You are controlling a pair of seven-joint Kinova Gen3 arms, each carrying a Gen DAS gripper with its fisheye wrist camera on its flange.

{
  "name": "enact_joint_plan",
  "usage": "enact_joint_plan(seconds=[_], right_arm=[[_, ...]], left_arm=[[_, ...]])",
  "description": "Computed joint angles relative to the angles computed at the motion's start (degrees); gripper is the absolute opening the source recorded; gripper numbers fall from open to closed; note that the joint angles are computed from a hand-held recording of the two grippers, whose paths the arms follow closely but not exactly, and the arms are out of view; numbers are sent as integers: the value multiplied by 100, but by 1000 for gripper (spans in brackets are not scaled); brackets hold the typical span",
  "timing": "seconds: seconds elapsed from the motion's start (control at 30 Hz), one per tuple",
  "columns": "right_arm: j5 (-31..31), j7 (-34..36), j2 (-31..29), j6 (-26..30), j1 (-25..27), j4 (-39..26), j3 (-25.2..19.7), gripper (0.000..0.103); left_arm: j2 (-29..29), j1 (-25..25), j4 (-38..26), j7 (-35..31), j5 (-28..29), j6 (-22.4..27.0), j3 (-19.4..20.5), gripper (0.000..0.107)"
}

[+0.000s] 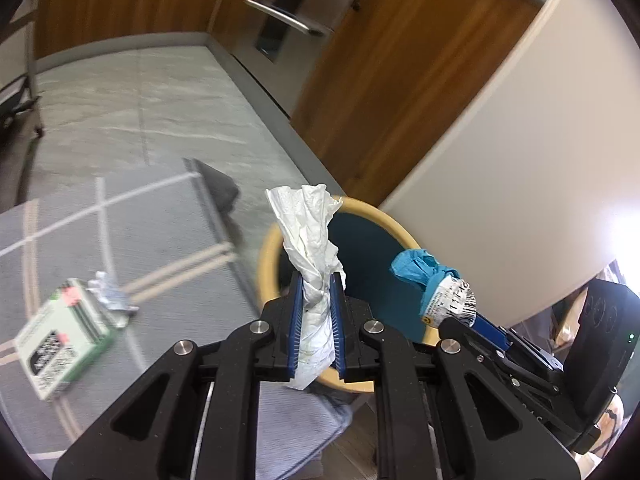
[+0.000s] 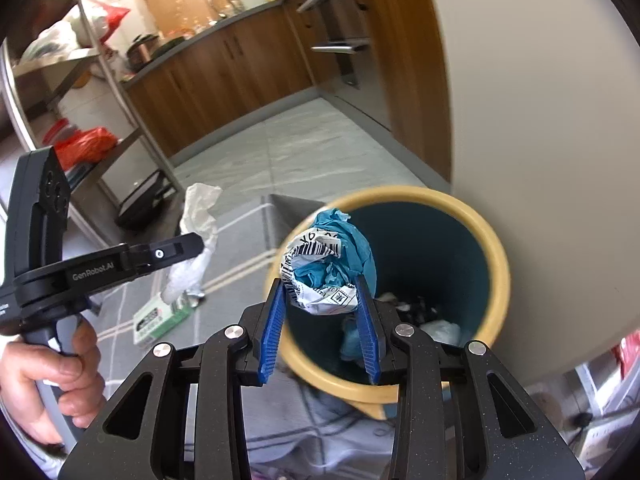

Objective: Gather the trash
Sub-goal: 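Carry the tissue and crumpled packet over the bin with both tools, then open both tools to drop the tissue and packet into the bin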

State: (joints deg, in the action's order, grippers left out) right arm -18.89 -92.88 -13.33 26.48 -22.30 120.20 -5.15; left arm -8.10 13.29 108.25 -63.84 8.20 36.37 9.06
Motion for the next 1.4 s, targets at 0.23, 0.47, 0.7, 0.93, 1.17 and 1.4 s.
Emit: enact_joint_plan(seconds=[0.23, 0.47, 0.7, 0.93, 1.17, 1.4], right_arm=[[-111, 177, -29, 91, 145, 188, 289, 36], [-323, 455, -47, 85, 242, 282, 472, 36], [-324, 463, 41, 162, 423, 272, 424, 36], [-16, 172, 147, 195, 563, 223, 172, 36], [997, -781, 290, 280, 703, 47, -399, 36], [1694, -1365, 472, 359, 602, -72, -591, 37]], left_arm=[[831, 269, -386, -167, 80, -54, 133, 13], [1385, 599, -667, 52, -209, -42, 171, 13], [1662, 683, -798, 55, -289, 22, 100, 24], [1503, 741, -646, 193, -434, -111, 47, 37], [1338, 808, -634, 481, -817, -119, 54, 56], [1237, 759, -595, 622, -903, -102, 65, 66]])
